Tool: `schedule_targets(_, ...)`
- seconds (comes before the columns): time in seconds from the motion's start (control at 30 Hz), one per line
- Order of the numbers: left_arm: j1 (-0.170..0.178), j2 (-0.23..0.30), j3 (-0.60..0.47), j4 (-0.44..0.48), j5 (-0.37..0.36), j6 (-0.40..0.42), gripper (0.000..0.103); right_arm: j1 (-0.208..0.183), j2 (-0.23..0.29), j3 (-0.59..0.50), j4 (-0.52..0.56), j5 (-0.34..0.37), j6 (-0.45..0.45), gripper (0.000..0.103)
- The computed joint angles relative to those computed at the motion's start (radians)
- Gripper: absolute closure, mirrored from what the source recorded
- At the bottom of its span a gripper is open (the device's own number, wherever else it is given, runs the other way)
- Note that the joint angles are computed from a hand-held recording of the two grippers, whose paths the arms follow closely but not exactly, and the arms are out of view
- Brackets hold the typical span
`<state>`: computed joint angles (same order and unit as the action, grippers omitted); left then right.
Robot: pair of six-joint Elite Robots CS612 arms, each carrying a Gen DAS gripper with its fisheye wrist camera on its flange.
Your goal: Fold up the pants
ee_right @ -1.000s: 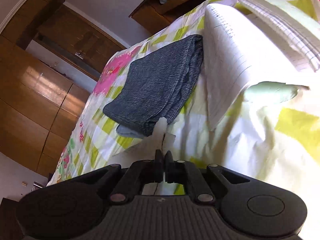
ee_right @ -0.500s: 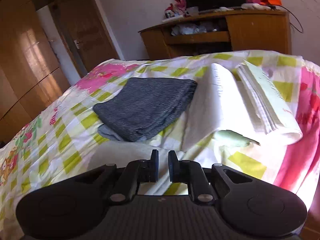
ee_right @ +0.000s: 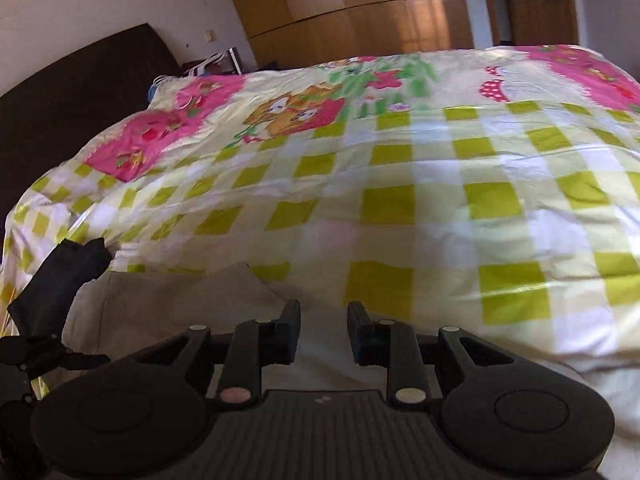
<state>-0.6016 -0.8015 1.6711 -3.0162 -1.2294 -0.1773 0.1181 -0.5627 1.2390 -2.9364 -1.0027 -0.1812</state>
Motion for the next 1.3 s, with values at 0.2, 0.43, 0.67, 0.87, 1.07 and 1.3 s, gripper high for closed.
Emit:
schedule_targets(0.2,0.020,-0.010,0.035,-0.102,0.037,-0.054,0.040,0.014,0.097,-0.212,0.320,0.161,-0.144,0.063)
schedule_targets(0.43,0.040,0.005,0.040,-0.149,0.015,-0.108,0.041,0.016,0.145,-0.339,0.651,0.313,-0.304,0.062)
schedule_targets(0.67,0.050,0.007,0.052,-0.185,-0.010,-0.116,0.040,0.037,0.137,-0.350,0.713,0.253,-0.429,0.062)
schedule_targets(0.87,0.046,0.001,0.064,-0.213,0.013,-0.107,0.040,0.020,0.109,-0.293,0.530,0.268,-0.356,0.057)
schedule_targets(1.07,0.047,0.007,0.058,-0.210,0.016,-0.125,0.040,0.034,0.147,-0.382,0.666,0.184,-0.417,0.057)
schedule_targets(1.3,0.046,0.009,0.051,-0.203,0.001,-0.113,0.040,0.029,0.151,-0.418,0.863,0.269,-0.586,0.057)
